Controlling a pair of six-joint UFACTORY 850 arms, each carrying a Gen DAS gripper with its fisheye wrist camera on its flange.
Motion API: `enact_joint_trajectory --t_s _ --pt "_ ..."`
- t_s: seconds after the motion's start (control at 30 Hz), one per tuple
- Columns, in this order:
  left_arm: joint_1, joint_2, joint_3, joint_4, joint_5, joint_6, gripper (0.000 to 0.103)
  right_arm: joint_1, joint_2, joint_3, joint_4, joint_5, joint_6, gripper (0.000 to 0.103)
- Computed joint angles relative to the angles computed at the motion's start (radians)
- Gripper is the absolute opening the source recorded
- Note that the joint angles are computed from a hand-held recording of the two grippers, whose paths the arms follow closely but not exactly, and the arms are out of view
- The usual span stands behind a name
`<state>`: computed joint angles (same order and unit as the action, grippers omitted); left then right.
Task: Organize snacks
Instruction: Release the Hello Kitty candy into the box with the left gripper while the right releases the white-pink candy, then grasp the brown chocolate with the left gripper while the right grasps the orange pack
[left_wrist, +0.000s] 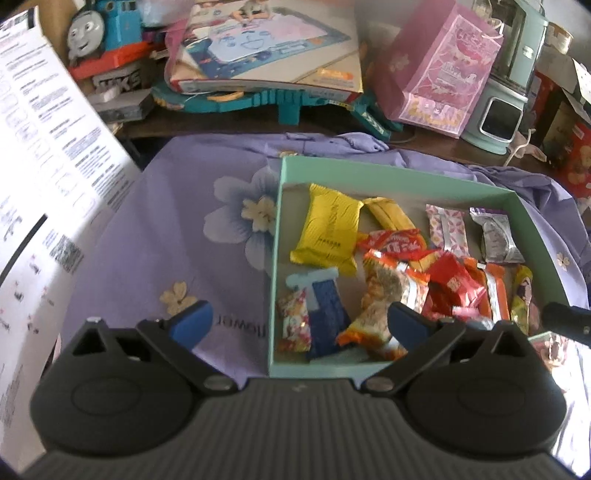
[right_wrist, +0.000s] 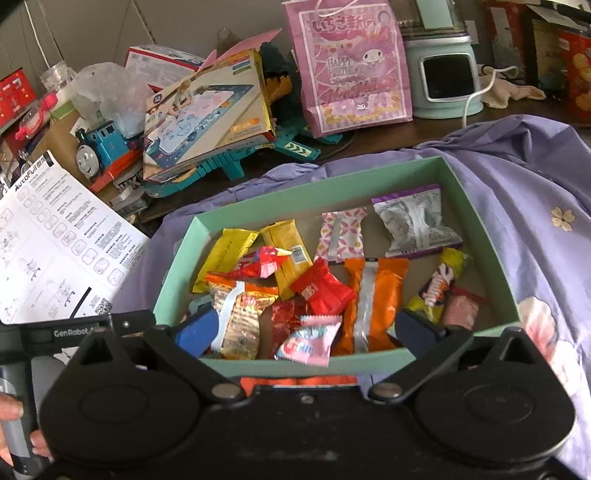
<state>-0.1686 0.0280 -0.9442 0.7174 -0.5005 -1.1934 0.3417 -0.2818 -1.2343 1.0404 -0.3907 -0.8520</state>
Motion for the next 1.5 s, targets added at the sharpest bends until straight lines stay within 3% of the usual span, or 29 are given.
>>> enact_joint_trajectory --t_s 0.33,0.63,1.0,1.1,1.2,1.37,1.43,1.5 --pt "-0.030 0.084 0.098 -0.081 -0.025 0.018 0.103 0.002 0.088 0.096 -0.047 0.029 0.014 0.103" --pt "-0.068 0.100 0.148 -0.106 -0.045 0.045 0.103 0.010 0.125 0.155 -0.138 0.043 0.088 0.103" --pt "-0.061 0.041 0.156 -0.111 -0.028 0.092 0.103 0.057 0.060 0.129 -0.231 0.043 0.156 0.103" --pt "-0.054 0.019 0.149 -0.122 -0.021 0.112 0.103 0.073 0.025 0.106 -0.357 0.068 0.310 0.103" --pt "-0.048 -0.003 0.138 -0.125 -0.013 0.134 0.103 0.071 -0.008 0.086 -0.352 0.054 0.330 0.103" --pt "-0.037 -0.023 0.129 -0.141 0.015 0.176 0.103 0.087 -0.037 0.071 -0.387 0.098 0.351 0.103" --pt "-0.035 -0.028 0.125 -0.139 0.017 0.177 0.103 0.093 -0.045 0.067 -0.411 0.128 0.359 0.093" --pt "-0.034 -0.030 0.122 -0.135 0.022 0.172 0.103 0.094 -0.057 0.056 -0.442 0.130 0.381 0.063"
